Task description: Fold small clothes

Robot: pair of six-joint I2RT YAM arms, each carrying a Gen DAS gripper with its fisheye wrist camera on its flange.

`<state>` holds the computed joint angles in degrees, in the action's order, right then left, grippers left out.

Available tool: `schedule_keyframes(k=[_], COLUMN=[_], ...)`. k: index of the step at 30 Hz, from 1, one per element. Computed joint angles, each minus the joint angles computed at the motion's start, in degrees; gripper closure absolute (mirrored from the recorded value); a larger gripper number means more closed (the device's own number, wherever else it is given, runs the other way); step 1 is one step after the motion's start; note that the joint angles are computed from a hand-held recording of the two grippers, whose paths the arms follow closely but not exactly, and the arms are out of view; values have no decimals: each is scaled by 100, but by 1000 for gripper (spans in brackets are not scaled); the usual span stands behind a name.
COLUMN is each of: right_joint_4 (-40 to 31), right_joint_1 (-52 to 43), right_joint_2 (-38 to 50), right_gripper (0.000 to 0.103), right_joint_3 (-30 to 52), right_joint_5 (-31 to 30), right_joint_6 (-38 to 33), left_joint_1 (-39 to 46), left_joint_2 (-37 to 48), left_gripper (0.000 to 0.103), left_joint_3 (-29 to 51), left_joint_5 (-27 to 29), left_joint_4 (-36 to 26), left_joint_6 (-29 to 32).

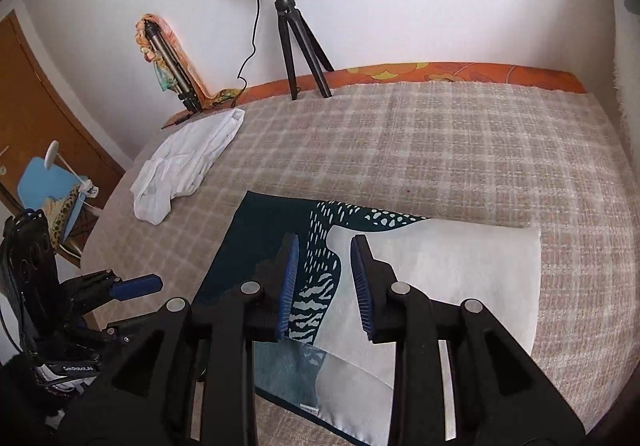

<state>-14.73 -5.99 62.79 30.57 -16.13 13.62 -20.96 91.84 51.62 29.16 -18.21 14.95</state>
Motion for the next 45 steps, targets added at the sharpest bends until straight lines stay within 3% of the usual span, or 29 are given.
schedule_keyframes(k=[2, 8, 12, 15, 19, 21, 22, 24, 26, 29, 33, 38, 41, 45], right_joint_4=[276, 1157, 1602, 1095, 569, 80, -222, -948, -1794, -2630, -2900, -2514, -2630, -2338], right_joint_1=[346, 268, 264, 268, -297, -798, -1182, -2255, -3628, -5457, -6589, -6718, -6718, -6328], right_joint_2=[900, 2416, 2587, 2485, 1167, 247, -248, -954, -1197, -552, 1070, 2336, 2822, 2992], right_gripper=[74, 74, 74, 74, 72, 59, 53, 51, 51, 51, 51, 51, 51, 51], right_joint_3=[331, 516, 334, 557, 125, -202, -370, -585, -696, -694, -509, -443, -243, -317], right_joint_5=[557, 686, 740, 782, 186, -165, -458, -1285, -2164, -2886, -3300, -3422, -3708, -3975], right_joint_6=[-93, -52, -69, -151, -8, -72, -162, -545, -1381, -2945, -4344, -4687, -4879, -4802], left_joint_1=[25, 14, 50, 141, 392, 537, 604, 731, 823, 883, 866, 772, 721, 721], left_joint_2=[110, 295, 431, 552, 713, 906, 1041, 1363, 1694, 1999, 2172, 2540, 2842, 3354], left_gripper=[53, 52, 49, 49, 43, 41, 41, 41, 41, 41, 41, 41, 41, 42], left_joint_3=[89, 272, 340, 404, 522, 680, 802, 1074, 1339, 1491, 1586, 1976, 2370, 2970], left_joint_5=[-39, -132, -135, -102, 145, 301, 409, 663, 929, 1132, 1294, 1521, 1721, 2207], left_joint_4=[-28, -13, -24, -95, -260, -404, -526, -831, -1144, -1302, -1305, -1366, -1668, -2071], left_joint_6=[-40, -13, -27, -111, -171, -242, -293, -385, -470, -682, -889, -1099, -1009, -1046])
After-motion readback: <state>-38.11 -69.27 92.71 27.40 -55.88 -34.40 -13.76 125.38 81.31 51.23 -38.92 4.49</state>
